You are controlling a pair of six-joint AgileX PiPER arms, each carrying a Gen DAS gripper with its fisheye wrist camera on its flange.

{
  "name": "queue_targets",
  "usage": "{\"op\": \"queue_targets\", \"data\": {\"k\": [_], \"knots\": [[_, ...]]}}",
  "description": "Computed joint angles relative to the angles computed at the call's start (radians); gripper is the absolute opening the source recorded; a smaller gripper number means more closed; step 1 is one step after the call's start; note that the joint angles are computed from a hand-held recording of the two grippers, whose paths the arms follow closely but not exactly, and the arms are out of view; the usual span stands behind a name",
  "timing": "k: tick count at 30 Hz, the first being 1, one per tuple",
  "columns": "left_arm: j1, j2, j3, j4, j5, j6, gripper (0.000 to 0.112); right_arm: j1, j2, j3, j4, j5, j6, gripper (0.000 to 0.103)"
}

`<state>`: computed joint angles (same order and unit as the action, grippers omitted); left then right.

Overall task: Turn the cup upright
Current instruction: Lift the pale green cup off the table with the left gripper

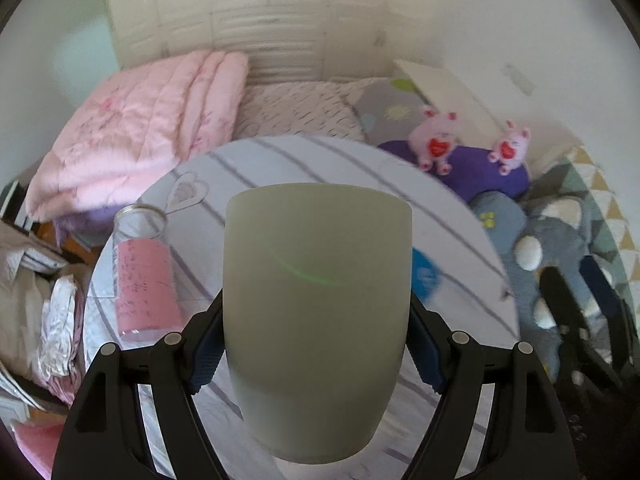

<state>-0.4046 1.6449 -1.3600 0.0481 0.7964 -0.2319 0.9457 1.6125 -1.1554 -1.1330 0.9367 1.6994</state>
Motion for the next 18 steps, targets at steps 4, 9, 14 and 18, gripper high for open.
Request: {"op": "queue_targets", "data": {"k": [4,9,14,18], "knots": [[-0.096,-0.048,0.042,0.033,-0.008,-0.042,0.079,0.043,-0.066,0.066,0.019,0.085,0.015,0.081],[-0.233,-0.048,0.065,0.084,-0.003,-0.128,0.079,0.069,-0.176,0.175,0.04,0.141,0.036,0.081],[-0.319,0.004,0.066,0.097,-0.01,-0.202,0.079,0.073,-0.272,0.272,0.04,0.197,0.046,0.082],[-0.386,0.067,0.067,0.153,-0.018,-0.312,0.079,0.027,-0.299,0.312,0.056,0.151,0.008,0.082]]}}
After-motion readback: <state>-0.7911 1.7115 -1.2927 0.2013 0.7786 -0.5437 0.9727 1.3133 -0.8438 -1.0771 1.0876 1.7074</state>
